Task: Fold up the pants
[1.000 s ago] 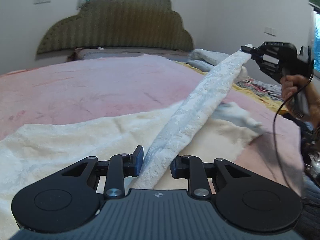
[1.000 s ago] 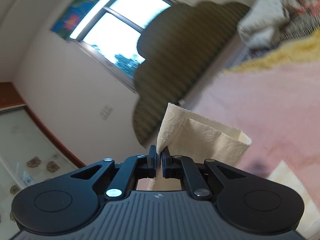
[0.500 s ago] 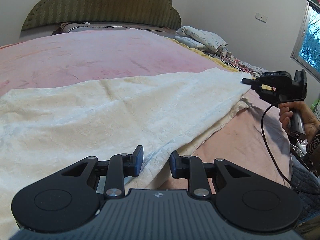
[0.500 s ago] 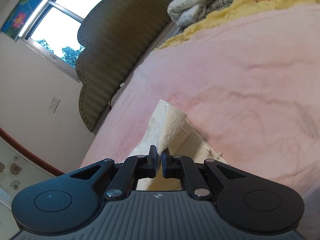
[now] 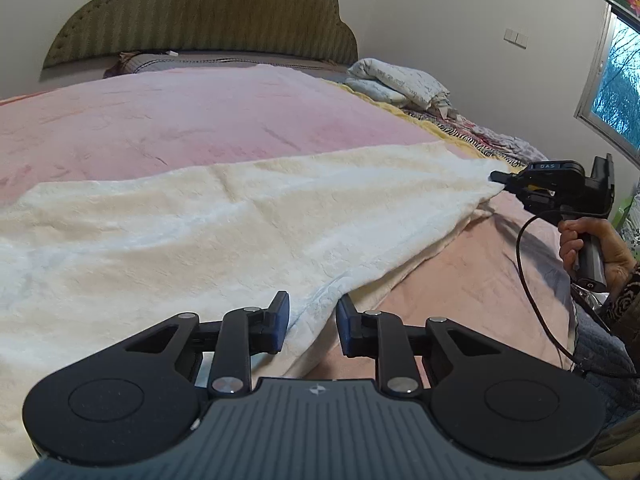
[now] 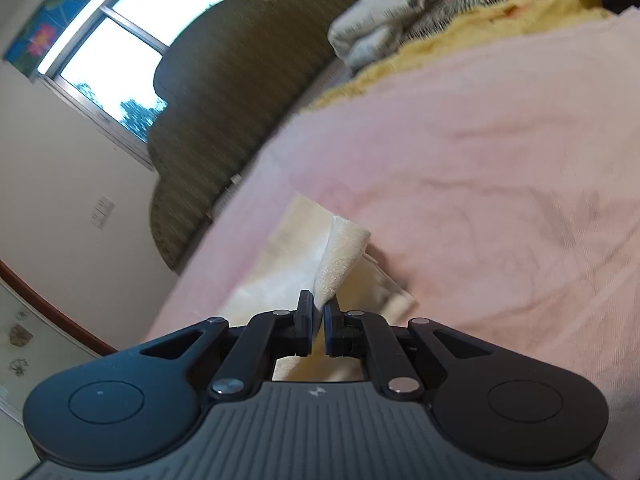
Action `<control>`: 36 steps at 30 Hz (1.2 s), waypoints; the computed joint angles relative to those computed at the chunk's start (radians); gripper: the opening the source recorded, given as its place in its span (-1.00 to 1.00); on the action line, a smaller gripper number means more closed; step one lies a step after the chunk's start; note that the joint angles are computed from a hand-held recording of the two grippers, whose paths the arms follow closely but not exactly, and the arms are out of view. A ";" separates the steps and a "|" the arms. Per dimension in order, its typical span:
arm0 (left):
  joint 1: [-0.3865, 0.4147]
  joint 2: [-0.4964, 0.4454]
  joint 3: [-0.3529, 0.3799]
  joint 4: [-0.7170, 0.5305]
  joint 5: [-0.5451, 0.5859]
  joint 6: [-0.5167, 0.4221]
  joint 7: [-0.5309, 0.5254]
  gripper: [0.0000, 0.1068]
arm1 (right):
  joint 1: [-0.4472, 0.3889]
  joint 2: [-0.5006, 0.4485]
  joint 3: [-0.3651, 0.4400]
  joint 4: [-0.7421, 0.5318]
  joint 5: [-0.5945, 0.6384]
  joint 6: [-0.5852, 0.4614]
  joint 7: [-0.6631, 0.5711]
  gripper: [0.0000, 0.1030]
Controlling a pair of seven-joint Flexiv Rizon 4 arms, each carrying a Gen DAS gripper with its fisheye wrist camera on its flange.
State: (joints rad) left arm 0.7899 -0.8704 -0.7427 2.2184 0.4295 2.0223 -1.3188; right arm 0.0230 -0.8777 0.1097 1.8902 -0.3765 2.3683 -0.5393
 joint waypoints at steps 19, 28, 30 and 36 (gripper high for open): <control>0.157 -0.129 -0.204 0.058 -0.049 0.036 0.050 -0.09 | 0.279 0.139 -0.180 0.023 0.173 -0.169 -0.467 -0.74; -0.236 0.062 0.204 -0.020 -0.246 0.240 -0.047 0.23 | 0.316 0.095 -0.109 -0.091 0.052 -0.439 -0.652 -0.72; -0.279 0.060 0.240 -0.035 -0.272 0.246 -0.082 0.23 | 0.316 0.095 -0.093 -0.066 0.018 -0.317 -0.598 -0.68; -0.447 0.060 0.412 -0.047 -0.339 0.346 -0.123 0.30 | 0.337 0.017 -0.018 -0.177 -0.093 -0.423 -0.662 0.83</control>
State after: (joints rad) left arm 0.3434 -0.8108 -0.3306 2.1712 0.0908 2.3683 -1.4413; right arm 0.3600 -0.8605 0.0914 1.7128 -0.4690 1.9454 -1.2013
